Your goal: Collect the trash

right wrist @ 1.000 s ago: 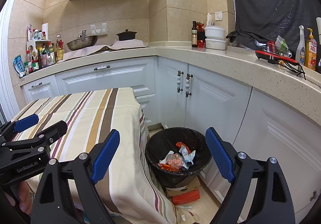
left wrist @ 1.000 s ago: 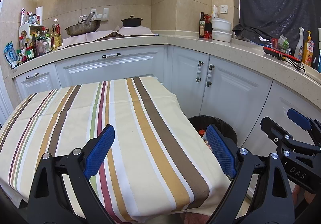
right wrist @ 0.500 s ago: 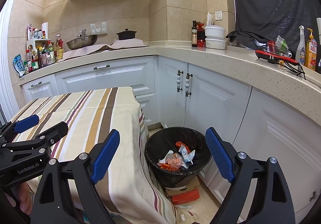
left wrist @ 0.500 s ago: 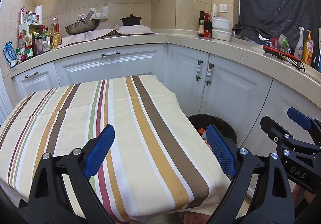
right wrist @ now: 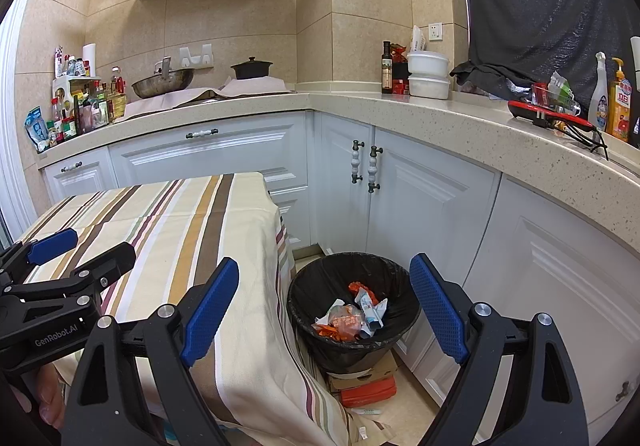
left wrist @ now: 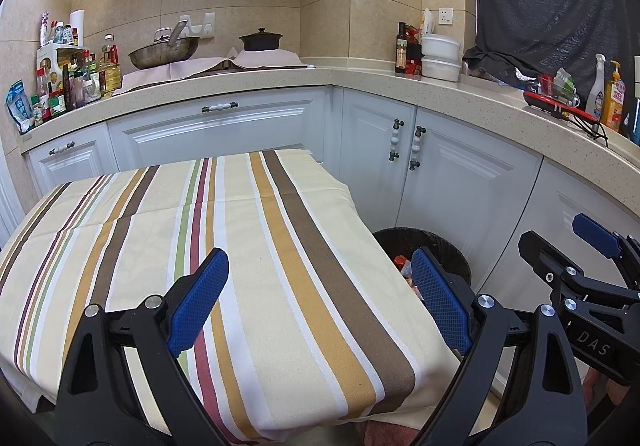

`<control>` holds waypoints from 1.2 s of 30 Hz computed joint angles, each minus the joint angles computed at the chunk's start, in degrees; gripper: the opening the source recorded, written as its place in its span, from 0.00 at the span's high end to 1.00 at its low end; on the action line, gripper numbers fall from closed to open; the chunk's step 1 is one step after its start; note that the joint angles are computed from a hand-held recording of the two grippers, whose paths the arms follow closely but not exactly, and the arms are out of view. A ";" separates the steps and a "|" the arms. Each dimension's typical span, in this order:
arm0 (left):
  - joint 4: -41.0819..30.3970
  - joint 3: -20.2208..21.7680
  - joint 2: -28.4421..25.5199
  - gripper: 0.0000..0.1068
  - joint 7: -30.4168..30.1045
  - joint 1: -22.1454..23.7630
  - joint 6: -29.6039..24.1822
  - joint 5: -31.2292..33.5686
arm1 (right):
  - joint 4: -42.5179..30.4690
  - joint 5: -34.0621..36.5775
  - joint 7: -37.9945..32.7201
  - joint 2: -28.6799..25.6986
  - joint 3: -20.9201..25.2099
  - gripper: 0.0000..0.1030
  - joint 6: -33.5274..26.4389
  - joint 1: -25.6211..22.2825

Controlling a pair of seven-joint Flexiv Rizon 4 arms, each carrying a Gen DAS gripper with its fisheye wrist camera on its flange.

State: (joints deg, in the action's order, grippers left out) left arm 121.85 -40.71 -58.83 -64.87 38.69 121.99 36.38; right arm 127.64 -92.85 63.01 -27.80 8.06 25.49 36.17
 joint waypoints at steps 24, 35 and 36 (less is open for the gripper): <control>0.61 1.34 0.59 0.15 -1.14 -0.98 1.00 0.43 | 0.29 -0.10 0.23 0.10 0.06 0.18 -0.01 -0.12; 0.78 0.84 0.56 0.15 -1.25 -0.35 0.58 1.22 | 0.49 -0.21 0.40 0.17 0.12 0.18 0.03 -0.22; 0.83 0.70 0.53 0.15 -1.22 -0.21 0.51 1.28 | 0.60 -0.23 0.54 0.18 0.13 0.18 -0.03 -0.20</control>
State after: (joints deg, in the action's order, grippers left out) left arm 122.67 -40.01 -58.30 -66.10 38.48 122.50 37.66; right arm 128.24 -93.08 63.55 -27.62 8.19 25.46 35.96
